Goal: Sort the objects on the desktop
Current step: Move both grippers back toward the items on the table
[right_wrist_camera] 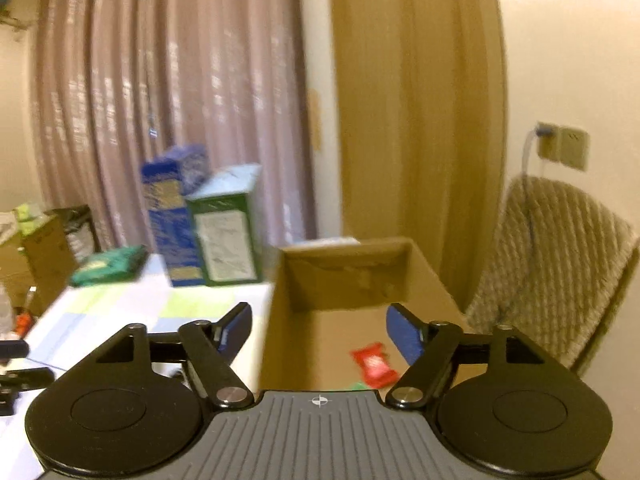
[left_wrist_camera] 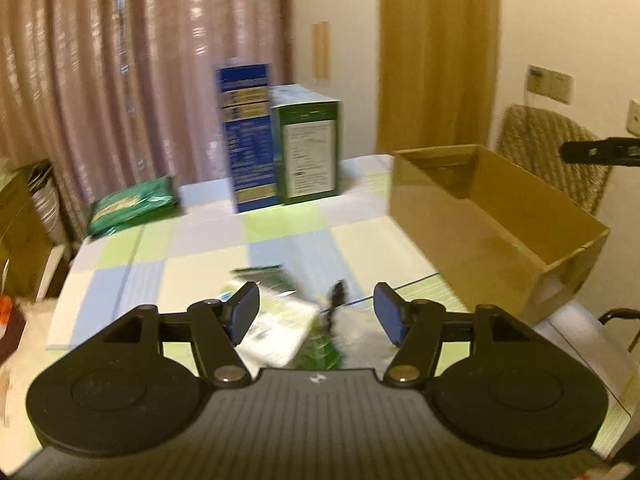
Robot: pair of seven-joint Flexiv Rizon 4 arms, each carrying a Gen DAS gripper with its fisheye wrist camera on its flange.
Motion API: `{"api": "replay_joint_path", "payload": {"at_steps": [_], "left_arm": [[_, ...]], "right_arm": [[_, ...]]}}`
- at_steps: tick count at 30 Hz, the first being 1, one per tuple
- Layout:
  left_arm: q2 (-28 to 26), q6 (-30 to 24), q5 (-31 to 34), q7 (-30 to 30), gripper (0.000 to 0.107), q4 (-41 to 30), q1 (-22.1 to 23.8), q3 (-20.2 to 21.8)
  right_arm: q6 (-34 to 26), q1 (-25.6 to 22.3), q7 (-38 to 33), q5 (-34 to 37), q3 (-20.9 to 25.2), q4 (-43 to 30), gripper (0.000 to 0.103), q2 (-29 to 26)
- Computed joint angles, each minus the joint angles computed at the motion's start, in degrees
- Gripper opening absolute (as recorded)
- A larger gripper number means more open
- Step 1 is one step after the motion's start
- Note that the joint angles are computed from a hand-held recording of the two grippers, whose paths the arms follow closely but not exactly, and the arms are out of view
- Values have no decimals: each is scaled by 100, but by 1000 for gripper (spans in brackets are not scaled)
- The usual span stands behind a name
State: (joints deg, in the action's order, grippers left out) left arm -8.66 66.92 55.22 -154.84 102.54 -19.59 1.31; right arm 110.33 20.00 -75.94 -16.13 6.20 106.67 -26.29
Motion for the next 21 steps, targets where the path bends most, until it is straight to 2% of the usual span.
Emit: {"api": "replay_joint_path", "payload": {"at_steps": [6, 10, 14, 18, 21], "left_arm": [[599, -31, -35, -166, 62, 839, 282, 20], [854, 125, -145, -109, 66, 1348, 582, -88], [923, 336, -305, 97, 73, 1658, 848, -168], [844, 525, -448, 318, 76, 1762, 985, -227], [717, 542, -495, 470, 79, 1735, 973, -250]], "right_arm": [[74, -72, 88, -366, 567, 117, 90, 68], [89, 41, 174, -554, 733, 206, 94, -46], [169, -99, 218, -979, 1027, 309, 95, -365], [206, -9, 170, -1160, 984, 467, 95, -623], [-138, -71, 271, -1246, 1075, 501, 95, -694]]}}
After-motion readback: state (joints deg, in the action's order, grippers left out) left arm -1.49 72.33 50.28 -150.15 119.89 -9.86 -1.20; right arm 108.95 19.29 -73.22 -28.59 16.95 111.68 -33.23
